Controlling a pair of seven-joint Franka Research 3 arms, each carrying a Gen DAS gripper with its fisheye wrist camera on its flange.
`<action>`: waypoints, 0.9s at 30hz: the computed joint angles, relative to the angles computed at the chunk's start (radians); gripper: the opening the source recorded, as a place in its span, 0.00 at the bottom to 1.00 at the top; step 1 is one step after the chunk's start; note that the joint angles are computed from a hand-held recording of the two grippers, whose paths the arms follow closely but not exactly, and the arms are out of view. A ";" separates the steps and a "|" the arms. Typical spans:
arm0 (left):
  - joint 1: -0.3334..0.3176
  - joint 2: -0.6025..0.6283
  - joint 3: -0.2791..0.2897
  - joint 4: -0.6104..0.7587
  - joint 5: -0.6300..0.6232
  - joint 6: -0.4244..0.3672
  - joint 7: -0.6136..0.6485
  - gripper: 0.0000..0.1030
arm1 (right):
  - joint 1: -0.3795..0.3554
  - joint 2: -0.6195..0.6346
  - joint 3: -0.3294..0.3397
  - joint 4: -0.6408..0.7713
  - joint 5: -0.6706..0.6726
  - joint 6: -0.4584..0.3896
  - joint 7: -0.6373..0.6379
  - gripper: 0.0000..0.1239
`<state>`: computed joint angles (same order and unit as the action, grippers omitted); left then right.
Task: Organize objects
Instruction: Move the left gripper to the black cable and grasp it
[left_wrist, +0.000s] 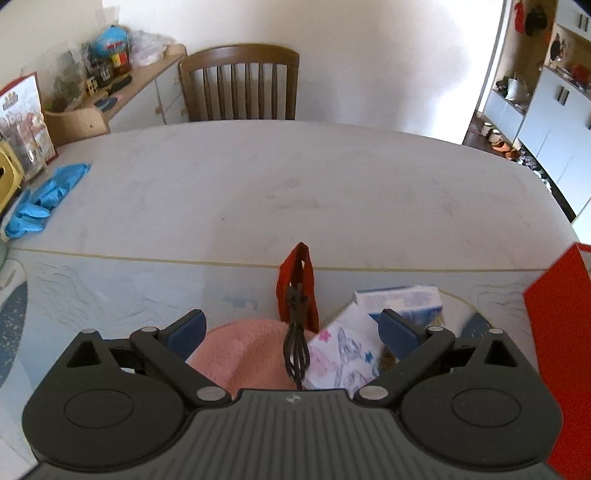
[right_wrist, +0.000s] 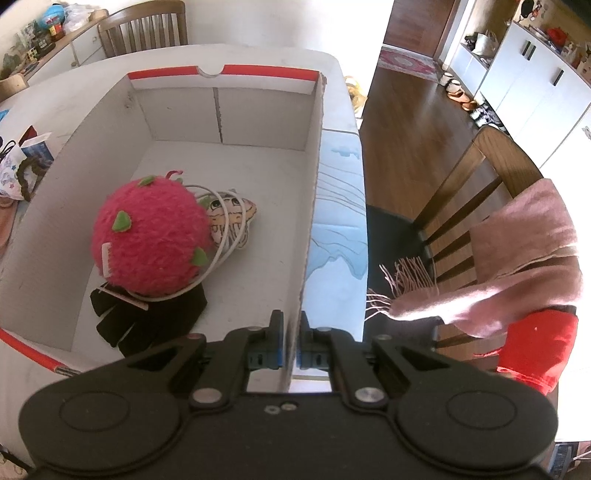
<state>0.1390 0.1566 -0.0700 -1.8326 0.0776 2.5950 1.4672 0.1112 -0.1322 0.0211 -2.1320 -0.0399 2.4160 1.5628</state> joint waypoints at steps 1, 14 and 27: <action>-0.001 0.013 0.002 0.015 0.006 -0.008 -0.008 0.97 | 0.000 0.001 0.000 0.001 0.000 0.000 0.003 0.04; -0.012 0.103 0.013 0.127 0.138 -0.107 -0.124 0.66 | 0.003 0.015 0.000 0.013 -0.013 -0.013 0.030 0.04; -0.005 0.091 0.001 0.113 0.100 -0.093 -0.067 0.12 | 0.004 0.017 -0.003 0.013 -0.011 -0.009 0.028 0.04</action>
<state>0.1337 0.2472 -0.0688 -1.7193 0.1775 2.5021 1.4002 0.1154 -0.1153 0.0185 -2.1194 -0.0511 2.4074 1.5906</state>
